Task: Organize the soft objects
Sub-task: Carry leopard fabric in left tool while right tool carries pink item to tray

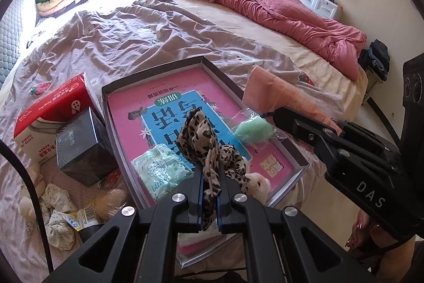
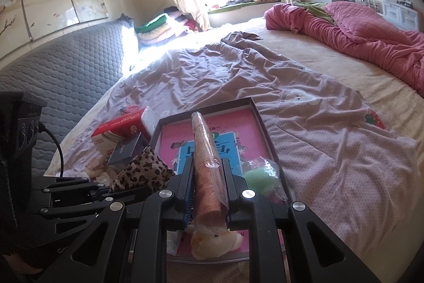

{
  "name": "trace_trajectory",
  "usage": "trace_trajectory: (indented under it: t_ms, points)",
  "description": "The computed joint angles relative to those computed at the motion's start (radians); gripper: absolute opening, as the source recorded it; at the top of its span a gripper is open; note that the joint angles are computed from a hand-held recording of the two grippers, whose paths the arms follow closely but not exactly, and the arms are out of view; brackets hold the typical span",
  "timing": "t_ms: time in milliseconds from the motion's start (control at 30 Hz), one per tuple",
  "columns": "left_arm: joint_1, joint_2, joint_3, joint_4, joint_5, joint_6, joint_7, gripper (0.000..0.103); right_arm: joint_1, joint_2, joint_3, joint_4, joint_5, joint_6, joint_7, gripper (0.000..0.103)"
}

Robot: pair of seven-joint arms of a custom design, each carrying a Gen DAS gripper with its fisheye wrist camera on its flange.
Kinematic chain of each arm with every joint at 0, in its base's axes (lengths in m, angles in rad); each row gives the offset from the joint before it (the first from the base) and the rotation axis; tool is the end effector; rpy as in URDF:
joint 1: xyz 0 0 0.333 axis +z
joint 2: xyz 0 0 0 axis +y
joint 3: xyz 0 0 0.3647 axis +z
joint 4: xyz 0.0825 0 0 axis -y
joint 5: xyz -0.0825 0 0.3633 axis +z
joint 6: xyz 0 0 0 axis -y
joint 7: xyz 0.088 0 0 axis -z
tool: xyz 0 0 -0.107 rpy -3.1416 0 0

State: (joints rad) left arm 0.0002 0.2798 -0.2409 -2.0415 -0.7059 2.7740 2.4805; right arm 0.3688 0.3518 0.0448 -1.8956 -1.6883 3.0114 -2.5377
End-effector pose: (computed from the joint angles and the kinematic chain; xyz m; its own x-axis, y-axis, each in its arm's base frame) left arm 0.6113 -0.1098 0.4107 -0.5256 -0.8400 0.1345 -0.7381 0.3717 -0.5630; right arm 0.5437 0.3151 0.4048 0.0033 -0.9501 -0.3118 -0.6435 0.2366 -0.7279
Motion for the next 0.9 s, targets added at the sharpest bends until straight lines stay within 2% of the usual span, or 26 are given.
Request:
trace_trajectory:
  t_ms: [467,900]
  points:
    - [-0.001,0.031,0.0,0.014,0.029,-0.009,-0.028,0.007,0.002,0.039,-0.016,0.006,0.053,0.02,-0.05,0.019]
    - [0.01,0.042,-0.006,0.021,0.02,-0.007,-0.025,0.007,0.052,0.08,-0.077,0.012,0.177,0.041,-0.179,0.019]
